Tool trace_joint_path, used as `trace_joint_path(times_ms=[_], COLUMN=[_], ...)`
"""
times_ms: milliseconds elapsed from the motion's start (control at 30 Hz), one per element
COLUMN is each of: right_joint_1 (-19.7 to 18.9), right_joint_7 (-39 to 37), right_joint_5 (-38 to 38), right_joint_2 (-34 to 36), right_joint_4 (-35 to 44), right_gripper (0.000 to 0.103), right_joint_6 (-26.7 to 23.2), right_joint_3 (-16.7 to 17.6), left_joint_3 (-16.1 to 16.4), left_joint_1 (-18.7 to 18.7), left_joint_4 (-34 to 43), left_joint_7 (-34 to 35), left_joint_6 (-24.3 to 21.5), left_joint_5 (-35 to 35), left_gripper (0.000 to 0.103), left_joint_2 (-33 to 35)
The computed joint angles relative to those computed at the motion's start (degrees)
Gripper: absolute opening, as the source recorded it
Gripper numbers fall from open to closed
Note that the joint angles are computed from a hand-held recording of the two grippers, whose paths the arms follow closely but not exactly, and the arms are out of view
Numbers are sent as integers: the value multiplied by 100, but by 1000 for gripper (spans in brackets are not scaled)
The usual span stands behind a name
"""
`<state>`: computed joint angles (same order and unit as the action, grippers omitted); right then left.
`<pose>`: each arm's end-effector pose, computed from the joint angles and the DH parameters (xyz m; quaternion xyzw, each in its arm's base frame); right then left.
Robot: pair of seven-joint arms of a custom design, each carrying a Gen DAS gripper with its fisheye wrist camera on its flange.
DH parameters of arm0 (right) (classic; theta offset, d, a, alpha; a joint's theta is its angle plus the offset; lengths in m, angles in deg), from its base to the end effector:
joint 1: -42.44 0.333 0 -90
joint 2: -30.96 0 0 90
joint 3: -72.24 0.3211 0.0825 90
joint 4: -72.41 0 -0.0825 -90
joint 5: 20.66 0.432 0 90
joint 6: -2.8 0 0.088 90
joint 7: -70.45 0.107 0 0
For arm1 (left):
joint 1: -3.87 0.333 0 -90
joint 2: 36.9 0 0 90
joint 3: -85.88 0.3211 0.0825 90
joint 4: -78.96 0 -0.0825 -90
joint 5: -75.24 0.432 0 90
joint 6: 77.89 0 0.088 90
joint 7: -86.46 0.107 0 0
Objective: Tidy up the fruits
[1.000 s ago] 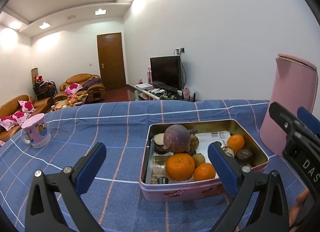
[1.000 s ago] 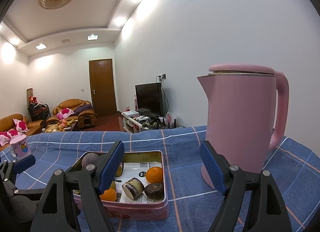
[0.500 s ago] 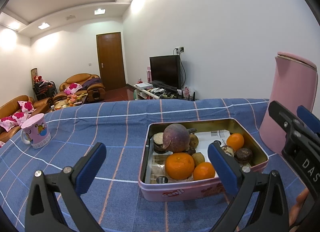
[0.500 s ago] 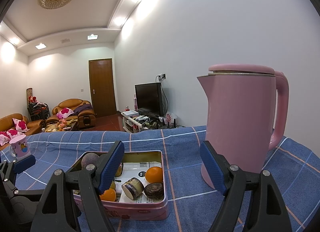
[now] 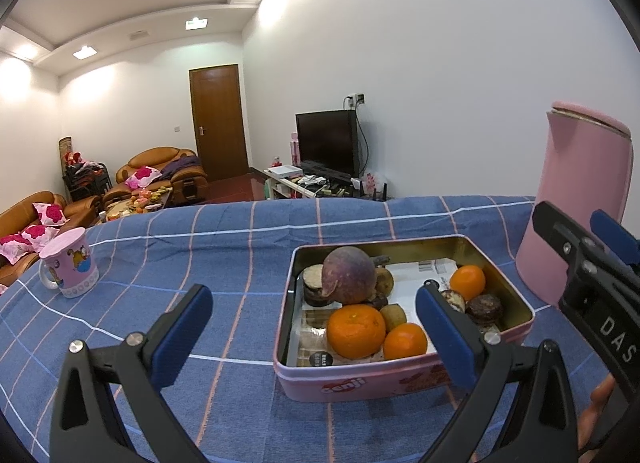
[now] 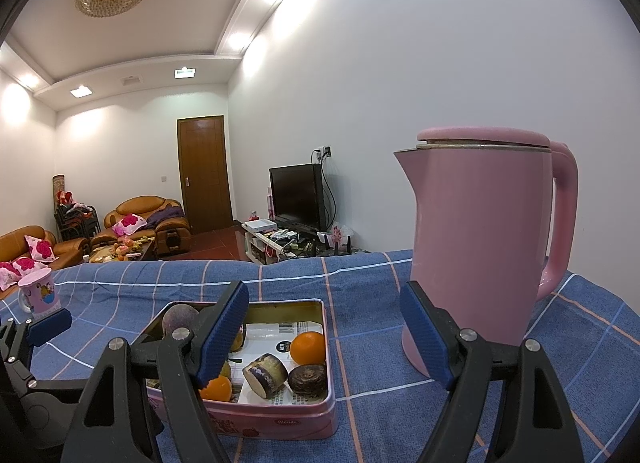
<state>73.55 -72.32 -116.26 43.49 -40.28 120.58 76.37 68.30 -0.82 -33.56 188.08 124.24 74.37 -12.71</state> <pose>0.5692 0.3345 0.3769 -0.3749 0.6822 -0.5295 0.3373 0.6536 -0.2400 0.3814 -0.4383 0.7118 -0.4505 0.3135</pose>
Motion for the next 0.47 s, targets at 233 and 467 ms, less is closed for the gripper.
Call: trace_joint_path(times_ms=[233, 467], right_joint_1=[8, 16], right_joint_7=[-21, -20], right_joint_5=[43, 50], right_joint_2=[19, 17], right_joint_4=[17, 14], right_gripper=[79, 79], right_joint_6=[-18, -23], right_joint_3=[0, -5], left_joint_3=[-10, 88], left_joint_1=[29, -92], left_joint_4=[-11, 29], left_joint_7=[-45, 55], left_joint_6=[31, 13], left_joint_5=[57, -65], left_gripper=[103, 103], left_joint_2=[3, 17])
